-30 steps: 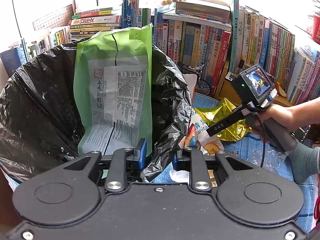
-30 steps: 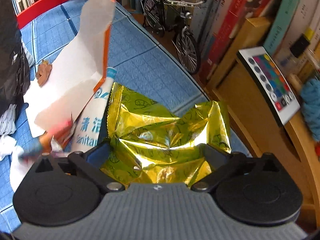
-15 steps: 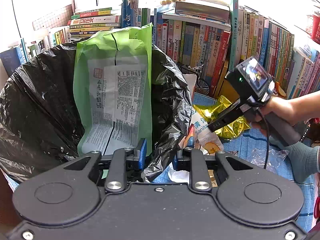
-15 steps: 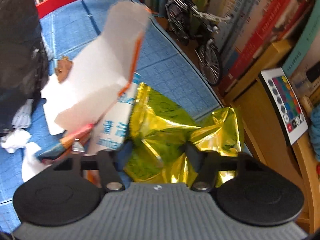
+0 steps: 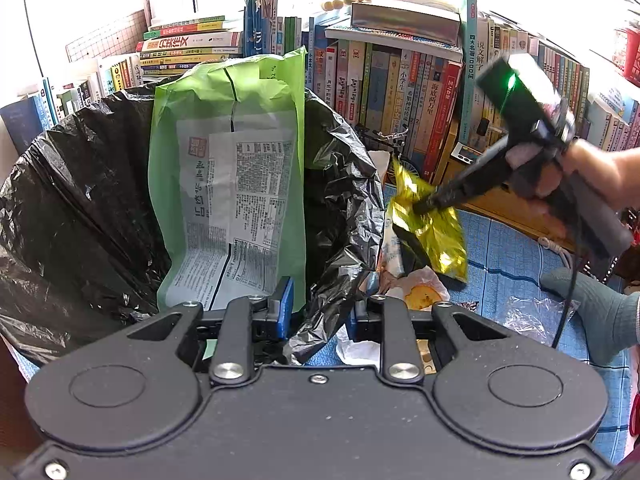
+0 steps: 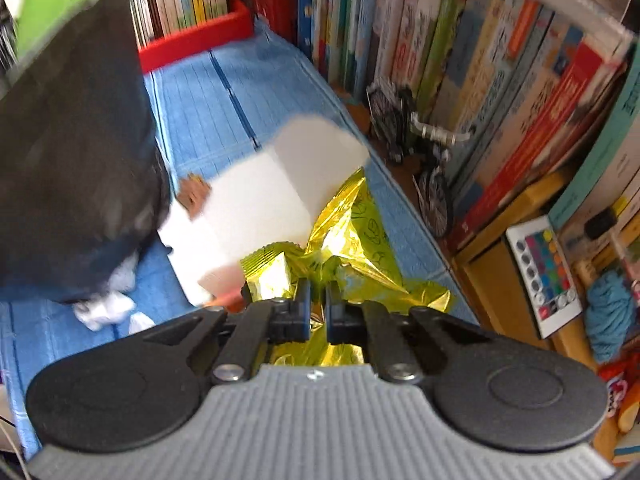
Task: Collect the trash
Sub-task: 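Carry the gold wrapper over the bin and open the right gripper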
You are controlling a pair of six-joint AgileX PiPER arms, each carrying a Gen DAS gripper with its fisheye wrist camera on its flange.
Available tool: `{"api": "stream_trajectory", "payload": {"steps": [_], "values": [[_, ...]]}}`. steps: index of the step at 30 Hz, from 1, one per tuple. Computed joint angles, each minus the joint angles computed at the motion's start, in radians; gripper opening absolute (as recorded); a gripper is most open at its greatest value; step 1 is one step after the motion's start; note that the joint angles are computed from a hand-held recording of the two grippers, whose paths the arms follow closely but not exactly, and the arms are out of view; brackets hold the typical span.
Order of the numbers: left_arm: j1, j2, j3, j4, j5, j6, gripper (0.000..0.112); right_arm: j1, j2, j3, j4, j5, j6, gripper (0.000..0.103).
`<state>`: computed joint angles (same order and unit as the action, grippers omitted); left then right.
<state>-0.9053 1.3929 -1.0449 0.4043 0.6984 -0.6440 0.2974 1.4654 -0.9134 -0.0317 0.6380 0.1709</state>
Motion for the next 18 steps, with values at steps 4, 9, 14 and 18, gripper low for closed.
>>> {"api": "stream_trajectory", "payload": {"steps": [4, 9, 14, 18], "values": [[0.000, 0.000, 0.000, 0.000, 0.000, 0.000, 0.025, -0.003, -0.055, -0.064, 0.042, 0.065, -0.025, 0.009], [0.001, 0.004, -0.003, -0.002, 0.002, 0.003, 0.025, 0.004, -0.113, -0.159, 0.089, 0.122, -0.042, 0.008], [0.006, 0.008, -0.005, -0.009, 0.000, 0.013, 0.025, 0.035, -0.150, -0.261, 0.100, 0.157, -0.012, 0.008], [0.006, 0.008, -0.006, -0.007, 0.000, 0.013, 0.025, 0.047, -0.168, -0.351, 0.119, 0.174, -0.003, 0.008]]}}
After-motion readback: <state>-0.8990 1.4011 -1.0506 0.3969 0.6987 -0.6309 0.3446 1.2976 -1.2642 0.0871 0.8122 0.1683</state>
